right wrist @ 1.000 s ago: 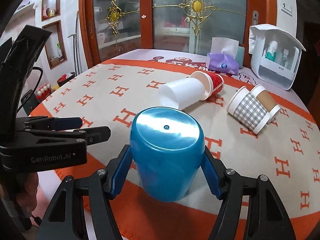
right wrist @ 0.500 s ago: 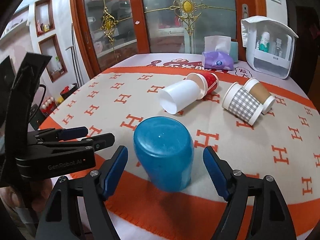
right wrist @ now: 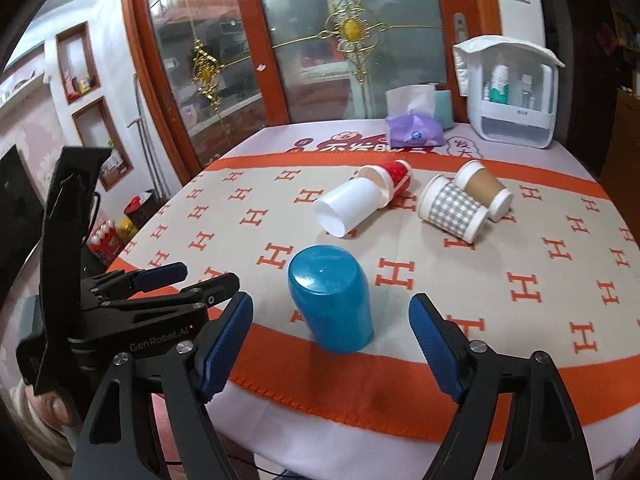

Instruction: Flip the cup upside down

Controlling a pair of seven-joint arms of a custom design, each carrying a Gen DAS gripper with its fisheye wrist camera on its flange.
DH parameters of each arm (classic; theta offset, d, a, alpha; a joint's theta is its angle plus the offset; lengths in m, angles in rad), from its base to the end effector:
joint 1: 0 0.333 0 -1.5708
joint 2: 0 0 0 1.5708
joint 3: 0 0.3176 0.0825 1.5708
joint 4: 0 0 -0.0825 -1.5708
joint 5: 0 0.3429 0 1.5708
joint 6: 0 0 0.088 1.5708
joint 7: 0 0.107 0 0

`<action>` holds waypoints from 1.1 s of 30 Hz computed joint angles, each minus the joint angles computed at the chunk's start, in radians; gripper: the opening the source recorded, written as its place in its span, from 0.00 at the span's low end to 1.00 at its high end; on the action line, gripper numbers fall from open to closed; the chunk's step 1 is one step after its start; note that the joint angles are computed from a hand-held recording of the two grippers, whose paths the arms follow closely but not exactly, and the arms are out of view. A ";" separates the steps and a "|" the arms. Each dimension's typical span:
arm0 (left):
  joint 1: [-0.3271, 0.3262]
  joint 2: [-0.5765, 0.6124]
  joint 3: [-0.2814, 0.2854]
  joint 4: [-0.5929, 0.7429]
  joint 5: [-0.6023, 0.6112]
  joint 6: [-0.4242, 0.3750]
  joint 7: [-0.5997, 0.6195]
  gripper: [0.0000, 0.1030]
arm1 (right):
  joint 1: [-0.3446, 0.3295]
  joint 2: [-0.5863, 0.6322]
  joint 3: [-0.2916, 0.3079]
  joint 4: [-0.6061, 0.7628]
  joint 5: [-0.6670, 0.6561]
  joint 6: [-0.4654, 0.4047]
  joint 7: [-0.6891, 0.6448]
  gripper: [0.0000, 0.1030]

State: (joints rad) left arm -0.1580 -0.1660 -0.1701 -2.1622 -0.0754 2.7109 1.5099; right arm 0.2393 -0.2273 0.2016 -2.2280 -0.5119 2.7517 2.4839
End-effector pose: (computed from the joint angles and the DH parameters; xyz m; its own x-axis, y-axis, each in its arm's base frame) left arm 0.4842 -0.1677 0.5690 -0.2450 -0.9662 0.0803 -0.7484 0.1358 -0.6492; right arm 0.4323 0.2350 0.5669 0.0028 -0.9901 -0.1403 -0.6878 0.0999 -0.7190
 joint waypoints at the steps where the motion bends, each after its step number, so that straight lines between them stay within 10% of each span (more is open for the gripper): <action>1: 0.000 -0.011 -0.003 -0.002 0.008 -0.002 -0.004 0.65 | 0.006 -0.012 -0.004 0.002 0.017 -0.015 -0.006 0.80; 14: -0.014 -0.099 -0.028 0.057 0.082 -0.094 -0.046 0.72 | -0.001 -0.132 0.018 0.070 0.117 -0.207 -0.025 0.83; 33: -0.022 -0.089 -0.032 0.139 0.100 -0.137 -0.077 0.73 | -0.020 -0.138 0.038 0.149 0.093 -0.230 -0.003 0.85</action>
State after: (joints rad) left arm -0.1796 -0.2551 -0.2018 -2.0230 0.0246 2.5735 1.4328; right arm 0.2198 -0.3648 0.2394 -2.0795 -0.4185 2.5222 2.4806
